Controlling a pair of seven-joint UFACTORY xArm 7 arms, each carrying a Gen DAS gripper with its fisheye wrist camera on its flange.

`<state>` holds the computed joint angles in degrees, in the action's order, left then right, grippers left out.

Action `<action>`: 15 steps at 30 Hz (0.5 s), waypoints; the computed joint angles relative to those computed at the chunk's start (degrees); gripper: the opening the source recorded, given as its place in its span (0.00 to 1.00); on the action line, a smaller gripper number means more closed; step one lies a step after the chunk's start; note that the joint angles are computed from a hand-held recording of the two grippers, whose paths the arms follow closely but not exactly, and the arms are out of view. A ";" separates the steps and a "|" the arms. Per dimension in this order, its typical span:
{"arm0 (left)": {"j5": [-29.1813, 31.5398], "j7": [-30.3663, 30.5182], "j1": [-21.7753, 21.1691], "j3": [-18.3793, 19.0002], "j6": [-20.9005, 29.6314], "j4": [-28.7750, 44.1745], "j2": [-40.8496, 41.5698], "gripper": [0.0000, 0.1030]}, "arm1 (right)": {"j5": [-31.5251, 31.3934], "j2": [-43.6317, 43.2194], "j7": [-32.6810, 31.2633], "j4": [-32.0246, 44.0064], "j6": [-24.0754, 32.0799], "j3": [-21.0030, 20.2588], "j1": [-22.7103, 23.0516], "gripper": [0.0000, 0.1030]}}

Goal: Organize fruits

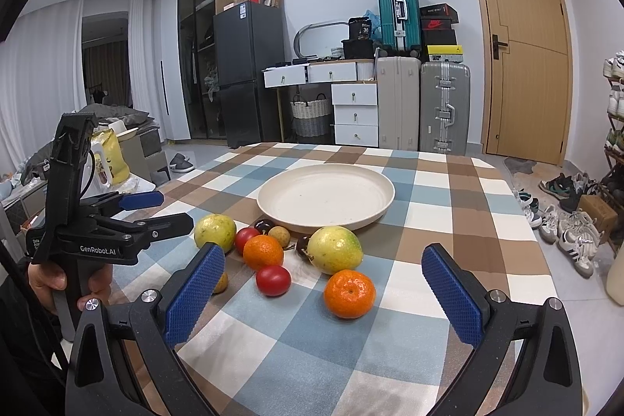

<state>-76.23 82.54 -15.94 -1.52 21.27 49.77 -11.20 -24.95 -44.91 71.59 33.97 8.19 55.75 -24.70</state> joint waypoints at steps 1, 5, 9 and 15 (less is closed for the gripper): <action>-0.15 0.08 -0.02 -0.02 -0.03 -0.02 -0.02 0.99 | 0.03 0.01 0.06 0.05 0.18 0.03 0.00 1.00; -0.21 0.22 0.00 -0.04 0.01 -0.02 -0.04 0.99 | -0.05 -0.13 0.24 -0.02 0.20 -0.05 0.20 1.00; -0.19 0.11 0.03 -0.07 0.02 -0.01 -0.01 0.99 | -0.16 0.00 0.21 -0.01 0.25 -0.15 0.30 1.00; -0.26 0.23 0.03 -0.08 -0.01 -0.01 -0.01 0.99 | -0.29 0.03 0.37 0.03 0.15 -0.05 0.15 1.00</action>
<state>-76.49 82.77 -15.91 -1.60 21.26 49.75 -11.21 -25.24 -44.89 71.95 34.00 8.33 55.69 -24.55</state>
